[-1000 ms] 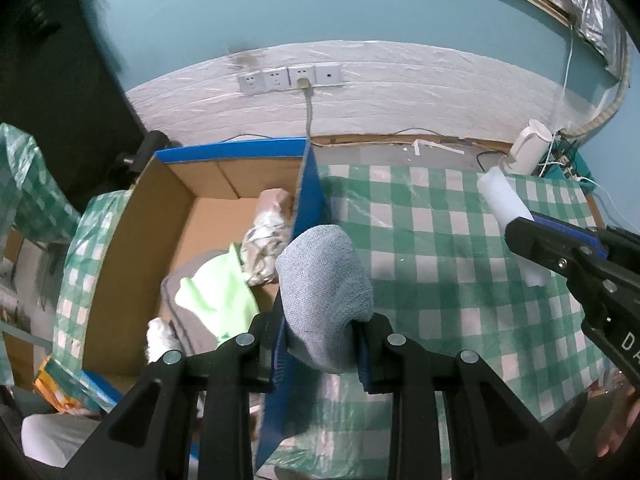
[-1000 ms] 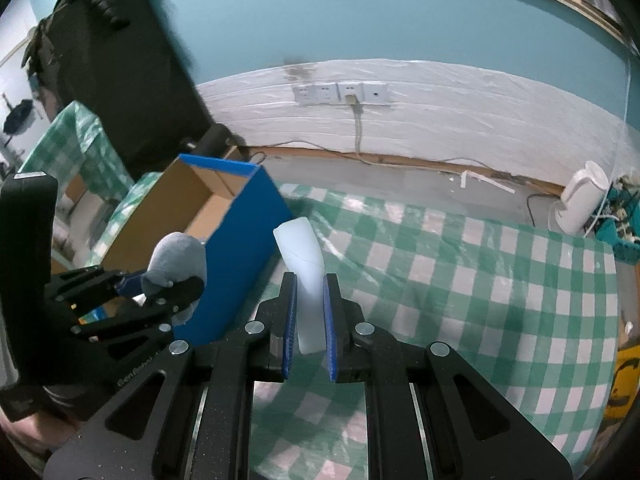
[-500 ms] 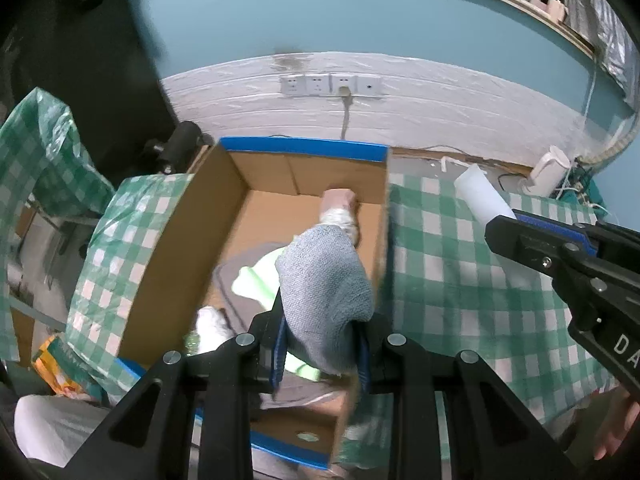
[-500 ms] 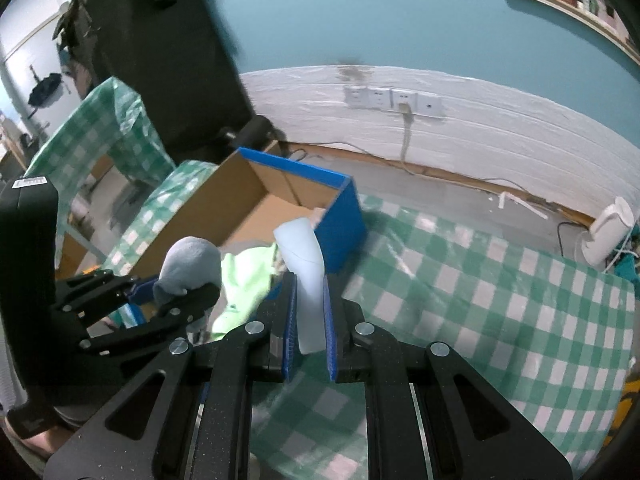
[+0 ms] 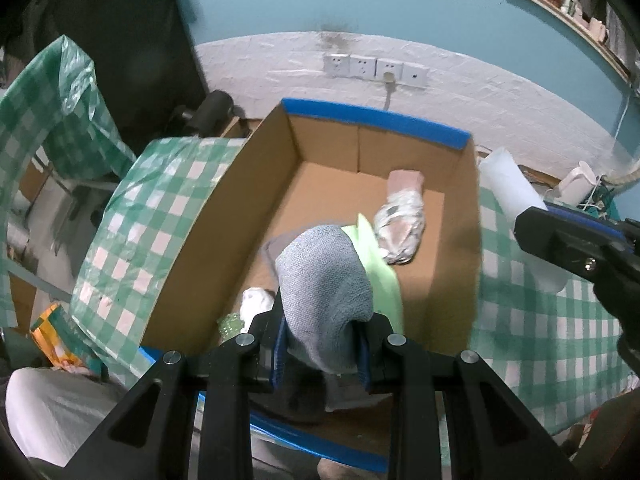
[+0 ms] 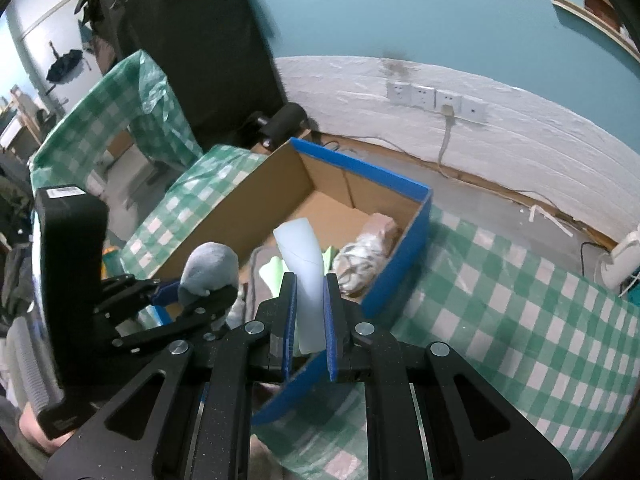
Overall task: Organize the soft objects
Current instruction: 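Carry the grey sock with the left tool into the box while the right carries the tube, then open the left gripper to drop the grey sock while the right releases the tube in the box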
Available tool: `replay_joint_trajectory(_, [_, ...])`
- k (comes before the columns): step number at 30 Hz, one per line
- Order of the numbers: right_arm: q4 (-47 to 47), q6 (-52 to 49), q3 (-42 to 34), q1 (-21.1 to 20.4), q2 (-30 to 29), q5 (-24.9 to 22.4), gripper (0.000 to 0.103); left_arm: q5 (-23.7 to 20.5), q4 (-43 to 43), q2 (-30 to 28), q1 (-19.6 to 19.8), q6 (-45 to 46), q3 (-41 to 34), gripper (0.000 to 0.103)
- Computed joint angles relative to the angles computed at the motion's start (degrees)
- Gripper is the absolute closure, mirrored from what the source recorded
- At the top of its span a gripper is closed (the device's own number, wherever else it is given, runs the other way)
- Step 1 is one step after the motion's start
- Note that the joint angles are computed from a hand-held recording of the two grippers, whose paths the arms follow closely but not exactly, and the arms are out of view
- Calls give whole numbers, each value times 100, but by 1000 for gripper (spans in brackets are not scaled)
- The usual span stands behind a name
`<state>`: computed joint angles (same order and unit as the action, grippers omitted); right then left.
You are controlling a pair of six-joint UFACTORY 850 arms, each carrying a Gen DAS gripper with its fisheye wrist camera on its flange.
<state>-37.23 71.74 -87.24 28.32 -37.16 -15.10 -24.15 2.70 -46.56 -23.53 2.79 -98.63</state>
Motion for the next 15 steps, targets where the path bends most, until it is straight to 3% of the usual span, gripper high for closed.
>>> replay_joint_trajectory(8, [1428, -1348, -462, -38, -424, -15, 92, -375, -143, -263, 98, 30, -268, 72])
replay_joint_trajectory(15, [2679, -2497, -664, -93, -625, 159, 80, -365, -178, -226, 138, -20, -221, 46])
